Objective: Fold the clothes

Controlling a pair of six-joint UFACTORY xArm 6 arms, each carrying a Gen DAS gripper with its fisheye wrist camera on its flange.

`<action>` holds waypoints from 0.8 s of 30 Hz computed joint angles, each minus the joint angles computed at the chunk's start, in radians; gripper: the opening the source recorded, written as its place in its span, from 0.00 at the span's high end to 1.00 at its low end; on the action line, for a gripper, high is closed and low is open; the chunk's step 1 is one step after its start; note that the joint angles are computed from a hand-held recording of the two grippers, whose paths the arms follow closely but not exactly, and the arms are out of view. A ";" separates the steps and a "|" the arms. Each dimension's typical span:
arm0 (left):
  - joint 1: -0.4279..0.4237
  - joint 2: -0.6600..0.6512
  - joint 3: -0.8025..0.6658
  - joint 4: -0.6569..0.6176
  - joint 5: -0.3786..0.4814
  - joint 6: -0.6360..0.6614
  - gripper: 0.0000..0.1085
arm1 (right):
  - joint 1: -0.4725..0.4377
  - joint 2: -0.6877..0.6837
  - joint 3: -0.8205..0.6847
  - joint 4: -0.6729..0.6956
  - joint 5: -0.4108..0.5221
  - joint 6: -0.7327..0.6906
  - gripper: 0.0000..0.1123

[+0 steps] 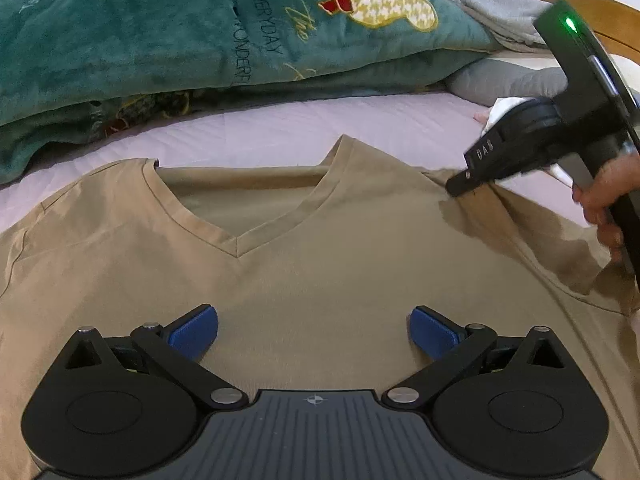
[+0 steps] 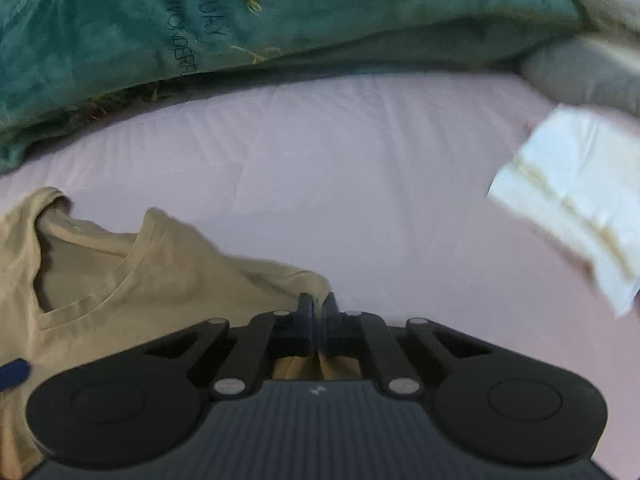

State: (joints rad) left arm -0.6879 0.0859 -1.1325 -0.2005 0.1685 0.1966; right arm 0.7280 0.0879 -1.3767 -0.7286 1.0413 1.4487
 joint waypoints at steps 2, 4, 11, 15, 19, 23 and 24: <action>-0.001 0.002 0.001 -0.027 -0.005 0.021 0.05 | 0.020 0.016 -0.032 -0.069 0.050 0.029 0.96; -0.002 0.001 0.005 -0.045 -0.010 0.035 0.05 | 0.026 0.040 -0.062 -0.089 0.082 0.006 0.95; 0.000 0.001 0.006 -0.050 -0.010 0.045 0.05 | 0.055 0.038 -0.107 -0.055 0.306 0.097 0.32; 0.063 0.019 -0.032 0.200 -0.088 -0.093 0.05 | 0.164 0.055 -0.203 -0.179 0.463 0.064 0.29; 0.128 0.148 -0.240 0.084 -0.032 0.013 0.05 | 0.183 0.100 -0.279 -0.216 0.537 -0.062 0.16; 0.196 0.341 -0.506 0.216 0.040 -0.058 0.05 | 0.164 0.051 -0.210 -0.191 0.381 -0.059 0.16; 0.203 0.390 -0.589 0.263 0.109 -0.084 0.05 | 0.145 0.042 -0.192 -0.173 0.338 -0.055 0.16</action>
